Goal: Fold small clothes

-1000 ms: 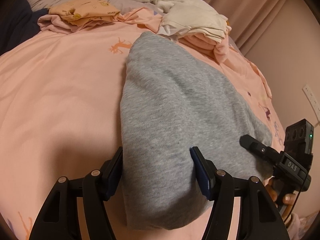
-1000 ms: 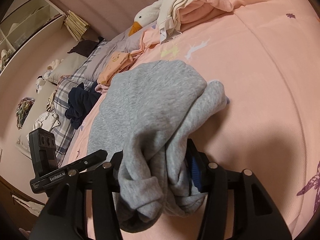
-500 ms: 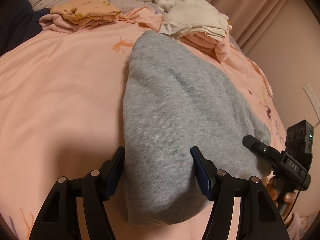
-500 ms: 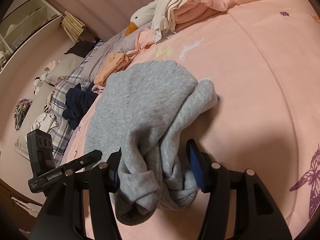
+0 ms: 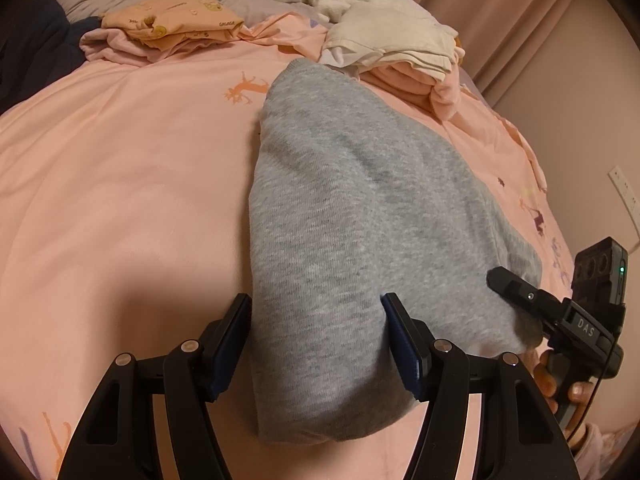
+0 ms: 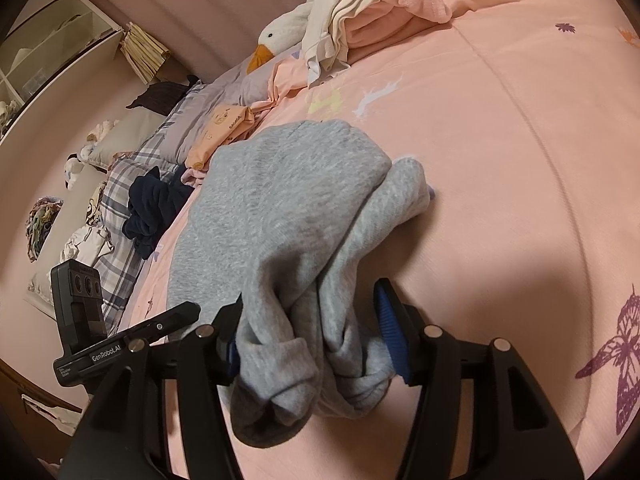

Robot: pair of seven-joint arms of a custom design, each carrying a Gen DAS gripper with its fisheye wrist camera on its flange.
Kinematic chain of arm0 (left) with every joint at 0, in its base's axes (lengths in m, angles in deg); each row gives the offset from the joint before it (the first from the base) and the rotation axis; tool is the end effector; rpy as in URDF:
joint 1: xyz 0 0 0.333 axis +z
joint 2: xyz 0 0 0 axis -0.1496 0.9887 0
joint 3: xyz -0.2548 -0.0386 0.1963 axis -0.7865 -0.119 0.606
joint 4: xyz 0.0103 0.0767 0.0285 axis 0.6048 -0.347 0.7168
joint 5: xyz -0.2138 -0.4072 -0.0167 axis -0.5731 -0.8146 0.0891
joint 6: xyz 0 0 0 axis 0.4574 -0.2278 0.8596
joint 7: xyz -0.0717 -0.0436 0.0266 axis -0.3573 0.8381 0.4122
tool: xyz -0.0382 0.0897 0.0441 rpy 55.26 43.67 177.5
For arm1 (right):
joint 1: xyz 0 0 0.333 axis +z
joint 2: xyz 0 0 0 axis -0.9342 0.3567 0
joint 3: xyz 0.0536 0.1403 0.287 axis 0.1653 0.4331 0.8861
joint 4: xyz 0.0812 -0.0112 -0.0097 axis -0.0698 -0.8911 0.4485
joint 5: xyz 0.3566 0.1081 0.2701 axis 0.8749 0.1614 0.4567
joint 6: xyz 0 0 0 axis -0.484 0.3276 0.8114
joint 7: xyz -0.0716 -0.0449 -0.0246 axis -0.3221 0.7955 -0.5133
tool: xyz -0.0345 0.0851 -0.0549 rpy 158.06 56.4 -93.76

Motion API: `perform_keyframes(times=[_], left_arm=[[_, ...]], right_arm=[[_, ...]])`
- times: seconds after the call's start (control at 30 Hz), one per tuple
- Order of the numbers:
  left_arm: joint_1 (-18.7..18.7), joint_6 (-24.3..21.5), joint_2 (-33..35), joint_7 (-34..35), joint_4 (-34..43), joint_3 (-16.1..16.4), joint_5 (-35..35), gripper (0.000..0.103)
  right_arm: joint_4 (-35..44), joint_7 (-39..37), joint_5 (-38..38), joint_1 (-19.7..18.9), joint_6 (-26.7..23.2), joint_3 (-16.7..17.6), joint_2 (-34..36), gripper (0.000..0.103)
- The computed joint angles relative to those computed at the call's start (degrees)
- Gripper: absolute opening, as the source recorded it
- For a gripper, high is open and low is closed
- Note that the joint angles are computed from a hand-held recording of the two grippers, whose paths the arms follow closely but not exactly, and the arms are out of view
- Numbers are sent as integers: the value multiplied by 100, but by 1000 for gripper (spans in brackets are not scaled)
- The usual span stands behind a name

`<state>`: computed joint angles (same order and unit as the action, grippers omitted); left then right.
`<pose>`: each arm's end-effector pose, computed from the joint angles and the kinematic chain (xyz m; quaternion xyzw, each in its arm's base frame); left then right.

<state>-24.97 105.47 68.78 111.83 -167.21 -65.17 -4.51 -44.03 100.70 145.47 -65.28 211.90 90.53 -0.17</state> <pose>0.6684 -0.2179 0.3634 -0.7780 0.5314 -0.3158 0.1120 0.7328 0.2186 0.3414 -0.7153 0.5388 0.0890 0.4361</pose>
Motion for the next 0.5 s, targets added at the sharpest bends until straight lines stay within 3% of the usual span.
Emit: perform_keyframes(times=[0.5], left_arm=[[-5, -18, -52, -26, -69, 9, 47, 65]], right_arm=[[34, 10, -16, -21, -6, 12, 37, 58]])
